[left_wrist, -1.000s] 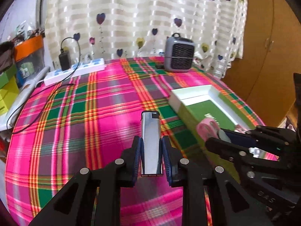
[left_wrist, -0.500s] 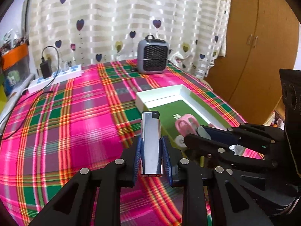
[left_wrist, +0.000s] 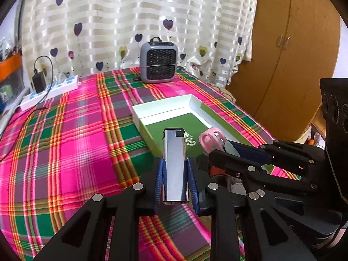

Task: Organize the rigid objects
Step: 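Carry the pink holder and silver stick over the green box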

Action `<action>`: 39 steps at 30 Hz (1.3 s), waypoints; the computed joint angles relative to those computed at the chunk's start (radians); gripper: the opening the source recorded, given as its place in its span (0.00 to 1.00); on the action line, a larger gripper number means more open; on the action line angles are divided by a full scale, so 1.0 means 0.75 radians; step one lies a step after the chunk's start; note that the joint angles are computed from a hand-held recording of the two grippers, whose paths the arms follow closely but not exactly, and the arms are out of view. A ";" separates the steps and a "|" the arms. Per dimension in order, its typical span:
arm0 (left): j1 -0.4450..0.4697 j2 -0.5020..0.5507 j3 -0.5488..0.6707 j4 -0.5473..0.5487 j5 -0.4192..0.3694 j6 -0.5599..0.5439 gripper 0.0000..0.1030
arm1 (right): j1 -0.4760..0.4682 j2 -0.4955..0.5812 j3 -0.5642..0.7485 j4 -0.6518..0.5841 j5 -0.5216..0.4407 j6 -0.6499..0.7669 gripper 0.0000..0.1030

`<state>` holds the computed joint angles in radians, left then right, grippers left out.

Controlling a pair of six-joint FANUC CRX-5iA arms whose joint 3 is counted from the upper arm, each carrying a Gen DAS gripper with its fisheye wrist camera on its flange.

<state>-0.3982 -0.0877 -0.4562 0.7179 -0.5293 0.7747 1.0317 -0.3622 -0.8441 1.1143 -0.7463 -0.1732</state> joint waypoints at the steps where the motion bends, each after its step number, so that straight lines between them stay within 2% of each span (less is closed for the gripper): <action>1: -0.004 0.000 0.001 0.000 -0.001 0.000 0.21 | 0.000 -0.008 -0.006 0.001 -0.003 -0.003 0.18; 19: -0.070 0.060 0.050 -0.047 -0.036 0.029 0.21 | 0.002 -0.117 -0.098 -0.052 -0.062 -0.044 0.18; 39: -0.145 0.078 0.049 -0.008 -0.040 -0.020 0.21 | 0.002 -0.224 -0.178 -0.056 -0.114 -0.110 0.18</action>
